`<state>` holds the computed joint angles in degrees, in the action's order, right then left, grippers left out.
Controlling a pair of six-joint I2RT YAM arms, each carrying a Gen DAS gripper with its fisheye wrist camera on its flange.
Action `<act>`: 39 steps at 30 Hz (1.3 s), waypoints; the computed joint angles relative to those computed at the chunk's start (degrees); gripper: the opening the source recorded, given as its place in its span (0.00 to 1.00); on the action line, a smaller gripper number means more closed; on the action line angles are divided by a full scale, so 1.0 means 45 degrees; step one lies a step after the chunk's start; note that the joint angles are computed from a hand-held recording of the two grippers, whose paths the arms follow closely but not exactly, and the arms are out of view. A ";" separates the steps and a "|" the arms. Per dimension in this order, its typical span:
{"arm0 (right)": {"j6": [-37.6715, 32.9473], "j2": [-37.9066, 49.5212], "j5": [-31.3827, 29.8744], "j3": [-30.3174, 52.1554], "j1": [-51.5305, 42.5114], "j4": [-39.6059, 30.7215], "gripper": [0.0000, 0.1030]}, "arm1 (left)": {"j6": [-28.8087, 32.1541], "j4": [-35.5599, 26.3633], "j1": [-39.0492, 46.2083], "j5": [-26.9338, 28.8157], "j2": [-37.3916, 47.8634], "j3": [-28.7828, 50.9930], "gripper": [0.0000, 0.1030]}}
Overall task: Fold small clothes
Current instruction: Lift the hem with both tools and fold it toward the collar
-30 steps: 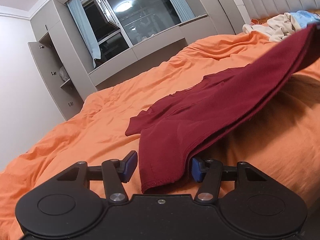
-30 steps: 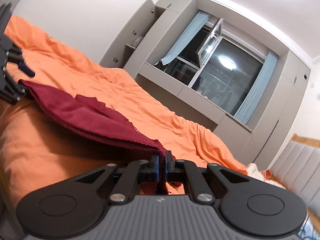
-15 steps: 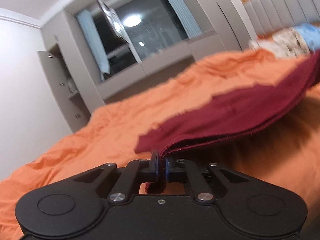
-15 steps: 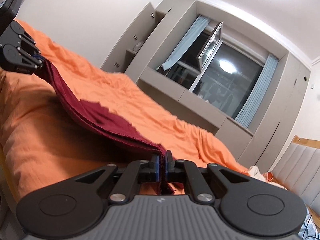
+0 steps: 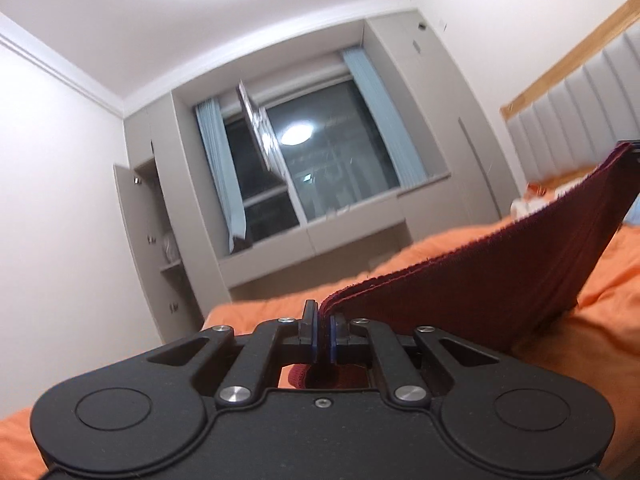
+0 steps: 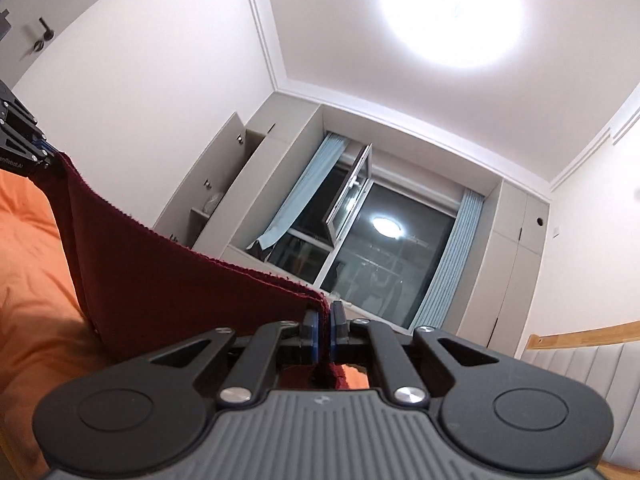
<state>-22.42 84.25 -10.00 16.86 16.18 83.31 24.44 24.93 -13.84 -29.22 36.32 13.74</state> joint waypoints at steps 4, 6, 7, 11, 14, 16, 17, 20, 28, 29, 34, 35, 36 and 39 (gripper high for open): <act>0.0017 0.0043 -0.0087 0.0164 -0.0217 -0.0209 0.06 | -0.0187 -0.1499 -0.1111 -0.0632 -0.1136 0.0568 0.05; -0.0208 0.0472 0.0013 0.0419 -0.0171 -0.0071 0.06 | -0.0361 -0.1539 -0.1082 -0.0494 -0.0895 0.0752 0.05; -0.0355 0.0688 0.0080 0.0573 -0.0113 -0.0012 0.06 | -0.0465 -0.1326 -0.0834 -0.0204 -0.0586 0.0838 0.05; -0.0944 0.1840 0.0374 0.1653 0.0062 -0.0192 0.06 | -0.0432 0.0147 -0.0056 0.0370 0.1155 0.1103 0.06; -0.1167 0.2992 0.0613 0.3356 0.0248 -0.1105 0.06 | -0.0768 0.0951 0.0879 0.1226 0.2860 0.1765 0.07; -0.1344 0.3993 0.0705 0.4776 0.0283 -0.1764 0.06 | -0.0914 0.1710 0.1285 0.1456 0.4247 0.2268 0.08; -0.1417 0.4450 0.0759 0.5564 0.0307 -0.2289 0.06 | -0.0913 0.2125 0.1534 0.1596 0.5050 0.2602 0.09; -0.1651 0.6009 0.0866 0.8015 0.0321 -0.3681 0.06 | -0.0880 0.2904 0.2139 0.1989 0.7355 0.3842 0.09; -0.2562 1.0428 0.1028 1.5878 0.0601 -0.8973 0.06 | -0.0927 0.1702 0.3659 0.2869 1.3248 0.9450 0.10; -0.2707 1.0999 0.1072 1.6785 0.0645 -0.9506 0.06 | -0.1067 0.1081 0.3817 0.2944 1.3952 1.0368 0.10; -0.3037 1.4003 0.1435 2.1664 0.0839 -1.2613 0.06 | -0.1200 -0.1456 0.4485 0.3104 1.7228 1.4538 0.11; -0.3080 1.4557 0.1492 2.2600 0.0861 -1.3231 0.06 | -0.1171 -0.1827 0.4569 0.3096 1.7777 1.5224 0.11; -0.3137 1.5157 0.1530 2.3614 0.0869 -1.3893 0.06 | -0.1135 -0.2113 0.4605 0.3048 1.8290 1.5807 0.11; -0.3270 1.7179 0.1638 2.7091 0.0886 -1.6034 0.06 | -0.1171 -0.3138 0.4723 0.3010 1.9774 1.7682 0.11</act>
